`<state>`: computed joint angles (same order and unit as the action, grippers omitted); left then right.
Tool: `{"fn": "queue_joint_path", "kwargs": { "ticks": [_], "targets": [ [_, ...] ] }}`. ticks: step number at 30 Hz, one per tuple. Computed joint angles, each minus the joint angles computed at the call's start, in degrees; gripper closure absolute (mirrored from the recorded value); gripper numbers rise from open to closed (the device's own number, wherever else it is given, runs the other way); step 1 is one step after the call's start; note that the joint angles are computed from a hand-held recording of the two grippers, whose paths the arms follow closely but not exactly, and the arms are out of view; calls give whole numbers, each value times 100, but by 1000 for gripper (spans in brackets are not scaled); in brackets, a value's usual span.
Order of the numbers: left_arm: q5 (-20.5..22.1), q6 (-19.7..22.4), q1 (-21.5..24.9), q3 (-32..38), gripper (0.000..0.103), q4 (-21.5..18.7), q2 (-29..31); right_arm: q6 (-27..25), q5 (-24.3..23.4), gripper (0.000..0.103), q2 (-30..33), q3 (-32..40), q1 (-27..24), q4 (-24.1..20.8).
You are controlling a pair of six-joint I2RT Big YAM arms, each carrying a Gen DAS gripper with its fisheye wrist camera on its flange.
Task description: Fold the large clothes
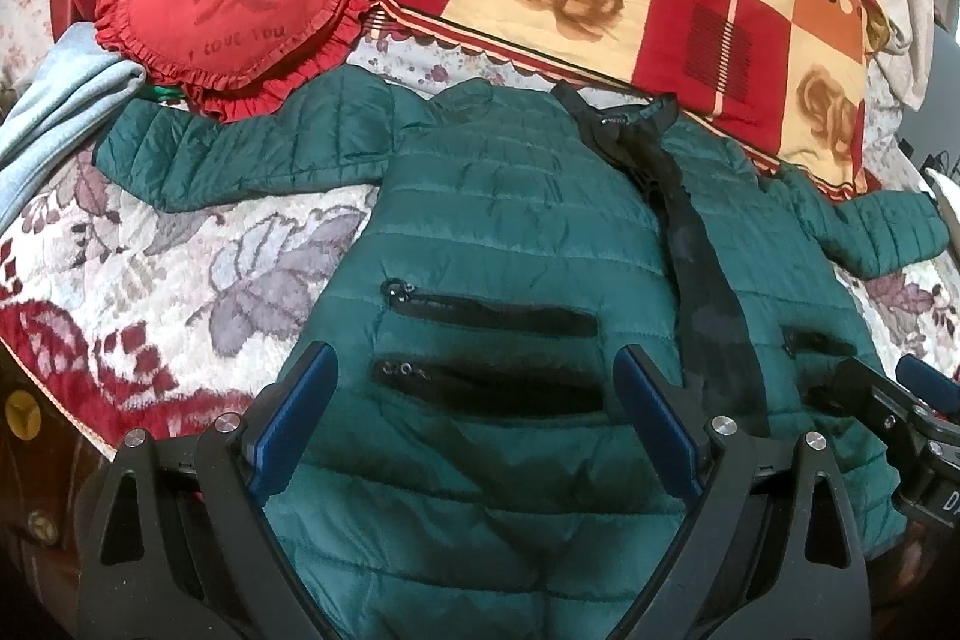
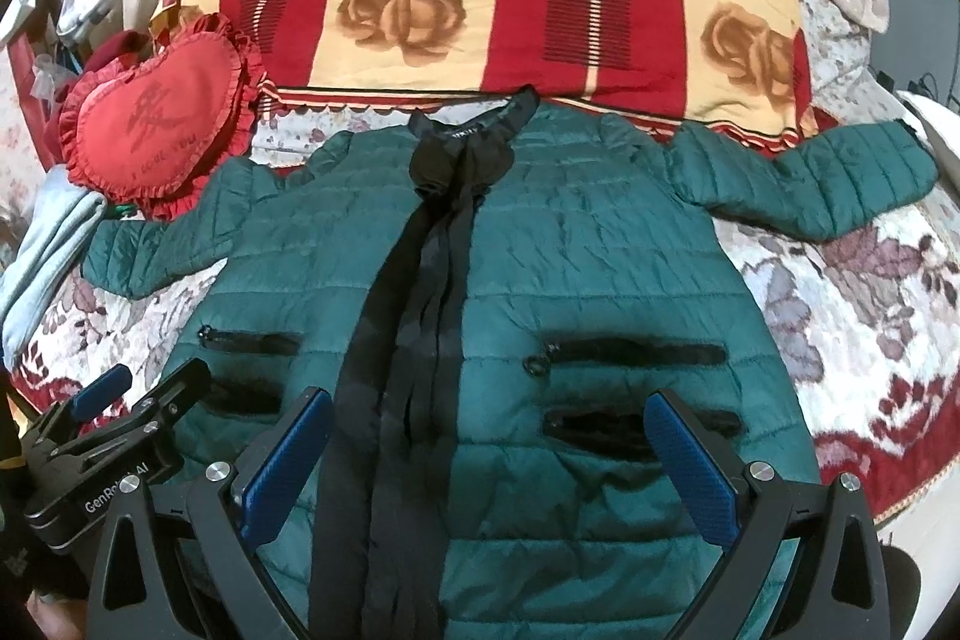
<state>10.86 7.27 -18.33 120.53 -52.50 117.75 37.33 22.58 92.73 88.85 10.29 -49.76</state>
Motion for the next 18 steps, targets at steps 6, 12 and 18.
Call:
{"fn": "queue_joint_path", "kwargs": {
  "ticks": [6,12,18],
  "targets": [
    [-142,-11,18,325,9,-60,189,-191,-53,0,208,341,-60,-25],
    [-257,-32,20,760,9,-187,448,-272,-153,0,389,588,-122,42],
    [-363,-79,11,1431,9,-440,847,-326,-317,0,639,890,-219,15]
  ]
}}
